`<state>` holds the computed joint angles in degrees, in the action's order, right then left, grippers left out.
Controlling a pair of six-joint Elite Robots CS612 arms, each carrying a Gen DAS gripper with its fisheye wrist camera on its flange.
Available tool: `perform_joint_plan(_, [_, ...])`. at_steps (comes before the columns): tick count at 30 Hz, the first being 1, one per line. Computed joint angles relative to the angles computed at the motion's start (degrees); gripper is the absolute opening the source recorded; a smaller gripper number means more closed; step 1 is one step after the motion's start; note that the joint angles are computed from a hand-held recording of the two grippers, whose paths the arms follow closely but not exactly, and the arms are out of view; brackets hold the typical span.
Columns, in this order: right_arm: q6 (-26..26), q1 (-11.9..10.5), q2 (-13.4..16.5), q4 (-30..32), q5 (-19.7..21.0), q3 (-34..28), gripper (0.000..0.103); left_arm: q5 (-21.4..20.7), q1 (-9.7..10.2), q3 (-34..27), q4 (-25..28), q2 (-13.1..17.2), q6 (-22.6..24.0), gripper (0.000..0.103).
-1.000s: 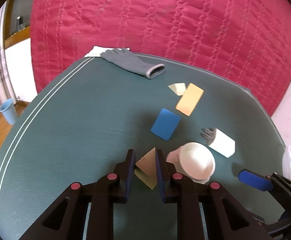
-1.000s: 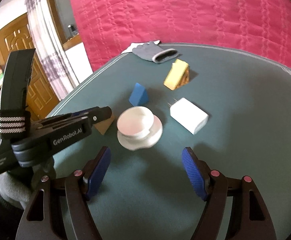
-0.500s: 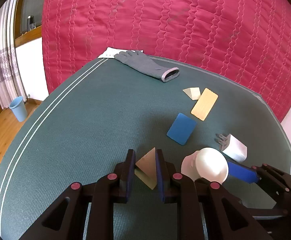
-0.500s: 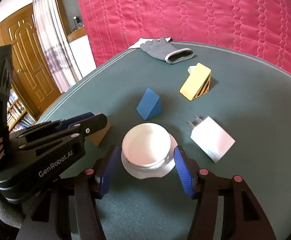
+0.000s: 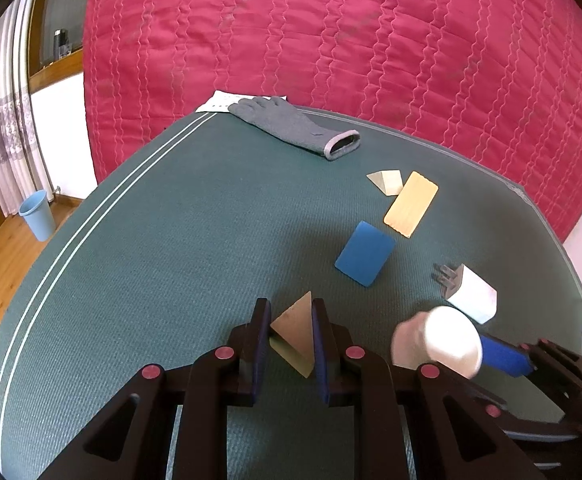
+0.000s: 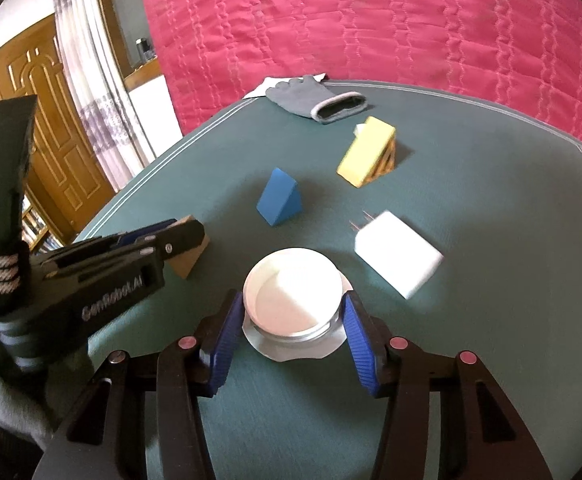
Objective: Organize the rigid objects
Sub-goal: 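Carry the white cup into the bin with the right tool while the left tool carries the wedge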
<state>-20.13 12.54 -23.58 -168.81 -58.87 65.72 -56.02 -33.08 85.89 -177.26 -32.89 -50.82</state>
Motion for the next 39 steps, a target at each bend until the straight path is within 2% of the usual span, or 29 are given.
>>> perform_joint_plan(8, [2.8,-1.6,-1.7,-3.4,0.2,4.2,0.051,-1.1,0.24,-0.2,0.6,0.0,-0.3,0.021])
perform_joint_plan(16, [6.3,-3.2,-3.0,-7.0,0.2,7.4,0.051,-1.0,-0.19,-0.3,-0.6,0.2,2.6,0.020])
perform_joint_plan(21, [9.2,-4.3,-3.9,-10.4,-0.2,9.5,0.051,-1.9,-0.19,-0.3,-1.1,0.2,2.7,0.020])
perform_joint_plan(30, [13.2,-6.3,-5.4,-17.1,-2.8,12.5,0.051,-2.1,-1.14,-0.7,-1.2,0.1,4.7,0.020])
perform_joint_plan(39, [18.4,-9.1,-6.4,-24.1,-7.0,14.7,0.051,-4.8,-2.28,-3.2,-0.2,0.6,7.9,0.020])
